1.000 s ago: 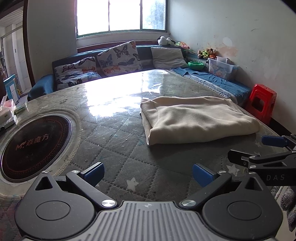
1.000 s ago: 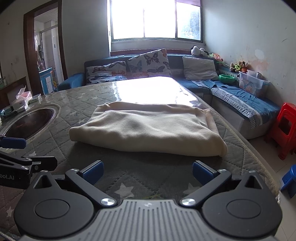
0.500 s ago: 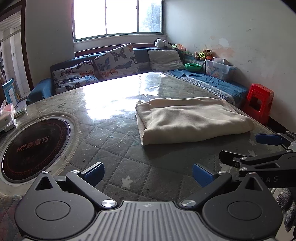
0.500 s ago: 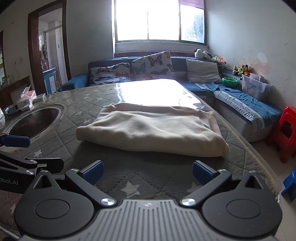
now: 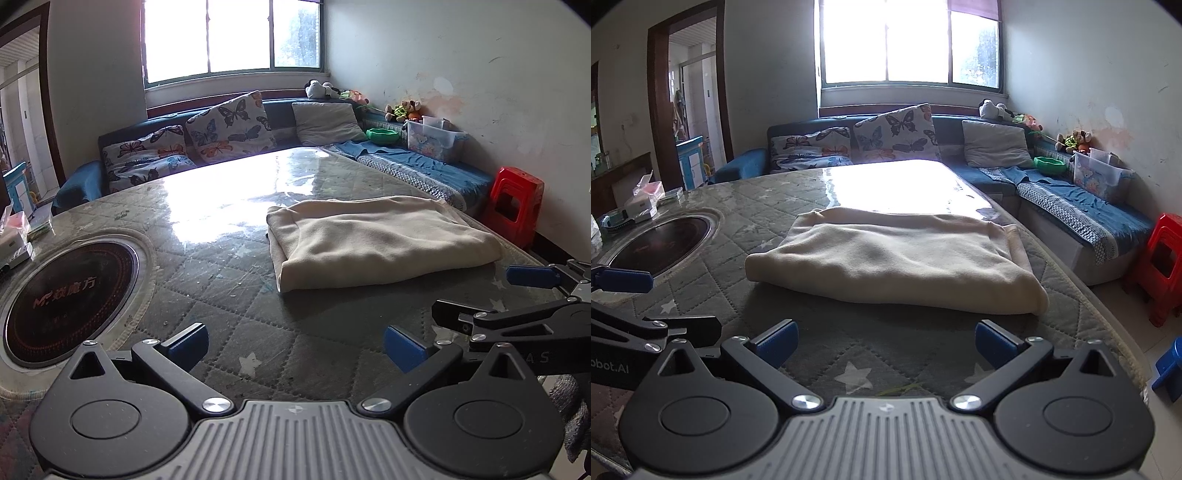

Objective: Fold clothes

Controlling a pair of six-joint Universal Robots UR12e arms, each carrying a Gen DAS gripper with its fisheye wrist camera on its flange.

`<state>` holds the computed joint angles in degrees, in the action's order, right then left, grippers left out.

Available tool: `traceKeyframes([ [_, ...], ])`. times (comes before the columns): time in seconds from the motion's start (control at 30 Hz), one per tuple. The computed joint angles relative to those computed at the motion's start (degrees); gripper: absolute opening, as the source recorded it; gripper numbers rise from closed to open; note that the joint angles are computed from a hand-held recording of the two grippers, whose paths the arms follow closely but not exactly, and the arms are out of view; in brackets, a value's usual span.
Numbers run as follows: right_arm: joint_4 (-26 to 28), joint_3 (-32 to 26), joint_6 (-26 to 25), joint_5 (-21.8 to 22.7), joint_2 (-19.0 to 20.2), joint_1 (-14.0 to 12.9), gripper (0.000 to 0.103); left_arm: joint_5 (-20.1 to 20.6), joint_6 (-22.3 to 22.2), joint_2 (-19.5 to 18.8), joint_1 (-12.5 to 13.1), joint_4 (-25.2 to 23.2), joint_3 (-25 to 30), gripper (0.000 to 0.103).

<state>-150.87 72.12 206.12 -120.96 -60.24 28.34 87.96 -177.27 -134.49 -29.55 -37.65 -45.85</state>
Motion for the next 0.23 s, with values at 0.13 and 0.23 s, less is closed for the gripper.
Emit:
traceKeyframes([
  [0.13, -0.08, 0.06, -0.10, 0.22, -0.03, -0.05, 0.103, -0.04, 0.05, -0.01, 0.02, -0.17, 0.09, 0.103],
  [0.23, 0.04, -0.03, -0.15, 0.35, 0.04, -0.08, 0.103, 0.16, -0.05, -0.10, 0.02, -0.24, 0.25, 0.103],
])
